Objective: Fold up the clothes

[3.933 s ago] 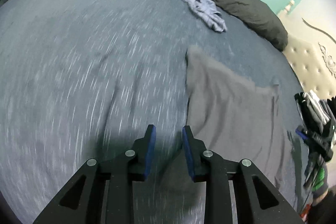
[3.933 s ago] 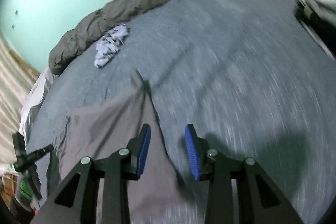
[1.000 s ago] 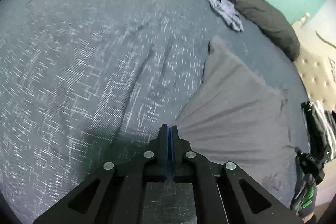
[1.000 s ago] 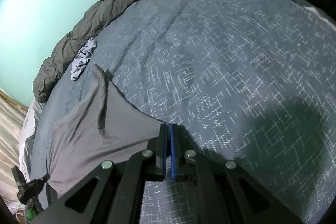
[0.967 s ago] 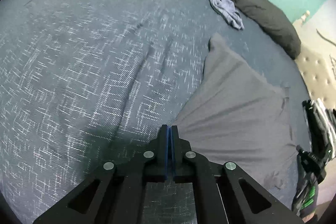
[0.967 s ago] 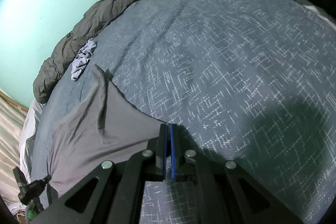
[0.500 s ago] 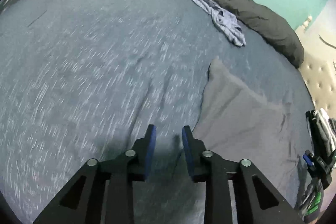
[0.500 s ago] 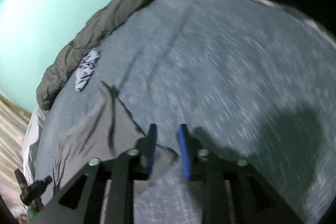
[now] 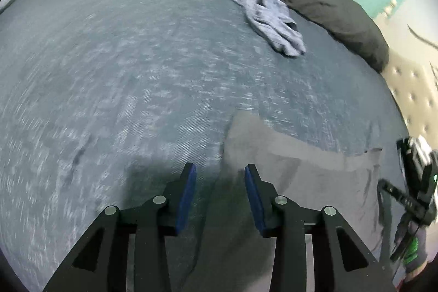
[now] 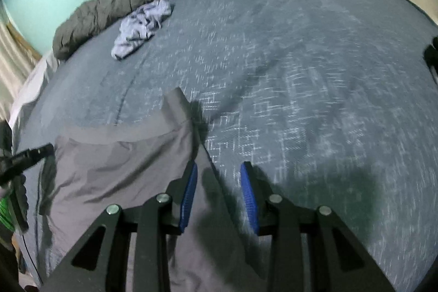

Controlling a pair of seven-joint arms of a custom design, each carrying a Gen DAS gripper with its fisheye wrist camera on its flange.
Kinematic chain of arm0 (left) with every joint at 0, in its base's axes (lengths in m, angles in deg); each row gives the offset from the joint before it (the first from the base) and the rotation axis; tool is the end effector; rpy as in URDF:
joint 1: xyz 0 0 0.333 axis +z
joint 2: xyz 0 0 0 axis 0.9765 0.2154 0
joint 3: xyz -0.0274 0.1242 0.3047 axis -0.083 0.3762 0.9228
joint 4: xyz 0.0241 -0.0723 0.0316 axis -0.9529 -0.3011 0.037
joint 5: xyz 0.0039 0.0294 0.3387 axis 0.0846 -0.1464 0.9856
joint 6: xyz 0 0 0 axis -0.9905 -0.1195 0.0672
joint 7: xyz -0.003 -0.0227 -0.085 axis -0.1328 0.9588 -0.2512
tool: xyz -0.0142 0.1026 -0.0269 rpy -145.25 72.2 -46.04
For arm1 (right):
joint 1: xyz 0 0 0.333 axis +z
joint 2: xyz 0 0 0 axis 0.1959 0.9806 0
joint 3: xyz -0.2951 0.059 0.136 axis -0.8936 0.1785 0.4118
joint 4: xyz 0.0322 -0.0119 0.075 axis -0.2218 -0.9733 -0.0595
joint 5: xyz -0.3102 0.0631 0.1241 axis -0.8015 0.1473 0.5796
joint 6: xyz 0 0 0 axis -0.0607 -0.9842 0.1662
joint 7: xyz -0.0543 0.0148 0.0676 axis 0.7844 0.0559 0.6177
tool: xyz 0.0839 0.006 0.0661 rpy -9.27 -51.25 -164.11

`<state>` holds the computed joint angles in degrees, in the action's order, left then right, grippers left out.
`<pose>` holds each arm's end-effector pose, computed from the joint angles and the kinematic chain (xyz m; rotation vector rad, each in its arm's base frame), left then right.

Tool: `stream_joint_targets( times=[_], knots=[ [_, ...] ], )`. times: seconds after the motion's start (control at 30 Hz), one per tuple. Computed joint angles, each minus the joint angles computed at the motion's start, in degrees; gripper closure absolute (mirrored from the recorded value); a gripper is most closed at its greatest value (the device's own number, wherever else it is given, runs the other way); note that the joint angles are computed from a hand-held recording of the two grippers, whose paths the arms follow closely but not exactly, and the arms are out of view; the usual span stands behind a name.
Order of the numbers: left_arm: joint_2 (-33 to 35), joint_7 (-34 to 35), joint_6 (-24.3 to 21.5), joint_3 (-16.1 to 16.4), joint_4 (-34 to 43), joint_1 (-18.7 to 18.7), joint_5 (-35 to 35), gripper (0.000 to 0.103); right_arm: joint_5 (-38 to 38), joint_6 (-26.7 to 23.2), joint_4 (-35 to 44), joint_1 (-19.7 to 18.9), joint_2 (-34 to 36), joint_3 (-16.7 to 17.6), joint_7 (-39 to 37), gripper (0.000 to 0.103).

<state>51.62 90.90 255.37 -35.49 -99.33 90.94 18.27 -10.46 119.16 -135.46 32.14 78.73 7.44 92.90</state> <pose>0.5312 -0.1533 0.2837 -1.9827 2.1137 -0.8981 0.4408 0.1891 0.3167 -1.7495 1.8766 -0.2661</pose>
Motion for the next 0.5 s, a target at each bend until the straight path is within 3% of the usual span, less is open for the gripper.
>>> stream_joint_targets(
  times=[0.07,0.13,0.2,0.27,0.5],
  knots=[
    [0.1,0.7,-0.7,2.6,1.0,-2.9,0.1,0.064,0.9,-1.4,0.9,2.9,0.4,-2.5,-1.8,0.076],
    [0.7,1.1,-1.4,3.7,2.0,-4.3,-0.4,0.075,0.8,-2.1,1.5,3.1,1.1,-2.6,-2.6,0.088],
    [1.1,1.7,-1.6,4.6,2.6,-5.3,-0.8,0.094,-0.2,-1.7,1.5,0.7,1.4,-0.3,-2.3,0.099],
    [1.1,2.7,-1.7,4.5,2.7,-5.4,-0.8,0.099,0.0,-1.0,1.4,1.5,1.4,-0.9,-2.6,0.102],
    [0.8,3.6,-2.3,7.1,3.4,-8.4,-2.7,0.101,15.2,0.1,1.4,22.2,1.3,-19.2,-11.6,0.103]
  ],
)
